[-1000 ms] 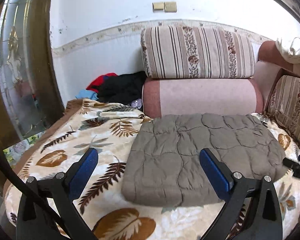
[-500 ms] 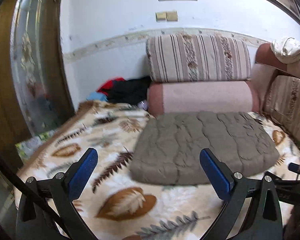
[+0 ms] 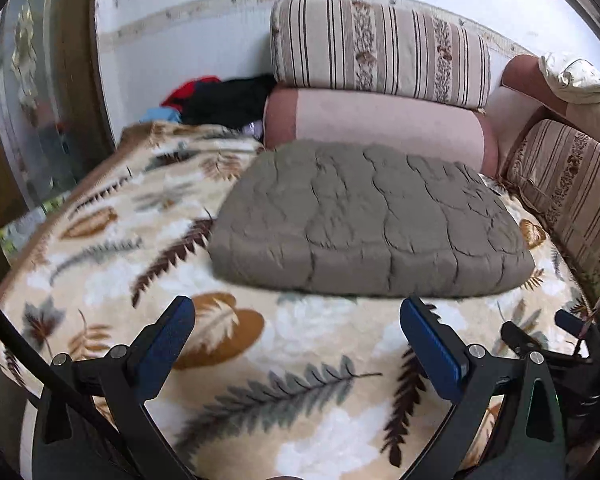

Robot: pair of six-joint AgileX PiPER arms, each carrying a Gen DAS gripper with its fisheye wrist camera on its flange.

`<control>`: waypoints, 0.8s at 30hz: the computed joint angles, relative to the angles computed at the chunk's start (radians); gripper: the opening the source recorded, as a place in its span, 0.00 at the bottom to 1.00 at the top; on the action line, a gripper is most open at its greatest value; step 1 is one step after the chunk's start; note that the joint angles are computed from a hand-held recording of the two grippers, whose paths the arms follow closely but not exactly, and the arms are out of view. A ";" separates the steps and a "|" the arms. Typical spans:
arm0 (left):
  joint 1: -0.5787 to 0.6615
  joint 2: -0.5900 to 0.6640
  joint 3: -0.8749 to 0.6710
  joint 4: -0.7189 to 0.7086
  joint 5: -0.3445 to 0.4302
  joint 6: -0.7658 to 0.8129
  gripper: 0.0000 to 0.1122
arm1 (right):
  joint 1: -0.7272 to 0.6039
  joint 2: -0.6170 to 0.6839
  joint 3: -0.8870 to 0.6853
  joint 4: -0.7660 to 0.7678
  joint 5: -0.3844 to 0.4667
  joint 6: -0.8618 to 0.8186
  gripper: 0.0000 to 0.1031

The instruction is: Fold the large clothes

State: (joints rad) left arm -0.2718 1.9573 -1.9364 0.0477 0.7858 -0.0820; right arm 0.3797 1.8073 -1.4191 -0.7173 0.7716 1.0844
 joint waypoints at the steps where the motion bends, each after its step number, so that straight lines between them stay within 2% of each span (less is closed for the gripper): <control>1: 0.005 0.011 -0.009 -0.031 0.015 0.013 0.91 | 0.000 0.004 0.002 -0.002 0.002 0.001 0.94; 7: -0.010 0.039 -0.019 -0.008 0.050 -0.014 0.91 | -0.006 0.023 -0.005 0.008 0.013 -0.001 0.94; 16: -0.025 0.055 -0.012 0.048 0.041 -0.055 0.91 | -0.004 0.057 -0.034 0.014 0.032 -0.020 0.94; 24: -0.026 0.073 -0.025 0.029 0.057 -0.045 0.91 | -0.010 0.077 -0.049 0.026 0.034 -0.028 0.94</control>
State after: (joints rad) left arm -0.2974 2.0301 -1.9611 0.0767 0.8427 -0.1269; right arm 0.3695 1.8839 -1.4679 -0.6911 0.8060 1.0559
